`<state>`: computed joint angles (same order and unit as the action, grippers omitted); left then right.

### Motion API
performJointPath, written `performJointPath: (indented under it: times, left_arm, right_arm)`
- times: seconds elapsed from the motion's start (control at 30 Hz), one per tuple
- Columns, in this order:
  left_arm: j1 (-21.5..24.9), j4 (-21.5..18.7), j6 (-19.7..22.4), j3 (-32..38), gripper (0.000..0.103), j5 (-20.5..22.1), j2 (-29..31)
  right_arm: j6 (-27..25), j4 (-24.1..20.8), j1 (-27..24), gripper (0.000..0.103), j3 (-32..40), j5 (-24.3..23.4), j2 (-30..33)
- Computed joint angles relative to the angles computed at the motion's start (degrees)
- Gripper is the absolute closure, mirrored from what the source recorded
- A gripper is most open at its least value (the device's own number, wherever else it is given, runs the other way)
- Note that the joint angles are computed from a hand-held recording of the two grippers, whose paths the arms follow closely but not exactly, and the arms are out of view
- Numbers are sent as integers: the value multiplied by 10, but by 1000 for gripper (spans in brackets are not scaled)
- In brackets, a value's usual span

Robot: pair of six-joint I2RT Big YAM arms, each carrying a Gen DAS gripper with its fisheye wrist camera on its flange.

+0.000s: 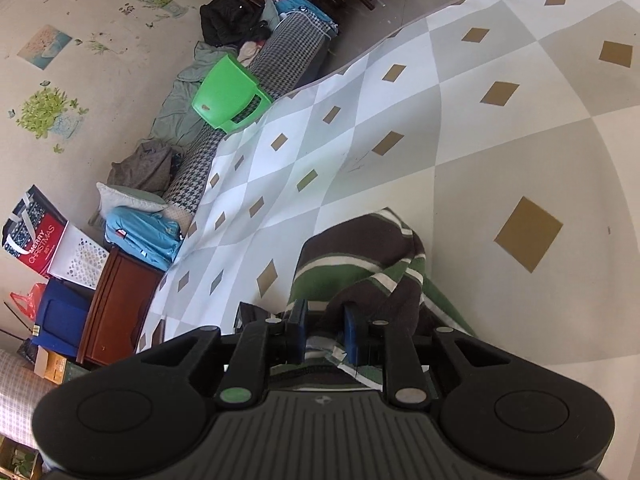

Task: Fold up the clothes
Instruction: 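Roll the right gripper to spread the garment while the left gripper approaches its edge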

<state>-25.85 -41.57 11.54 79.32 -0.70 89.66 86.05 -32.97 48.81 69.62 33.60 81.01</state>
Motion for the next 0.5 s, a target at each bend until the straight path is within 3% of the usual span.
performJointPath:
  times: [0.13,0.23,0.5]
  left_arm:
    - [15,-11,-24,16,51,-26,12]
    - [24,-26,-40,26,51,-29,19]
    - [19,-21,-19,13,41,-2,4]
  right_arm:
    - [35,-44,2,66,5,34,-4]
    - [61,-65,-1,54,7,31,-4]
    - [121,-127,-17,42,25,-1,20]
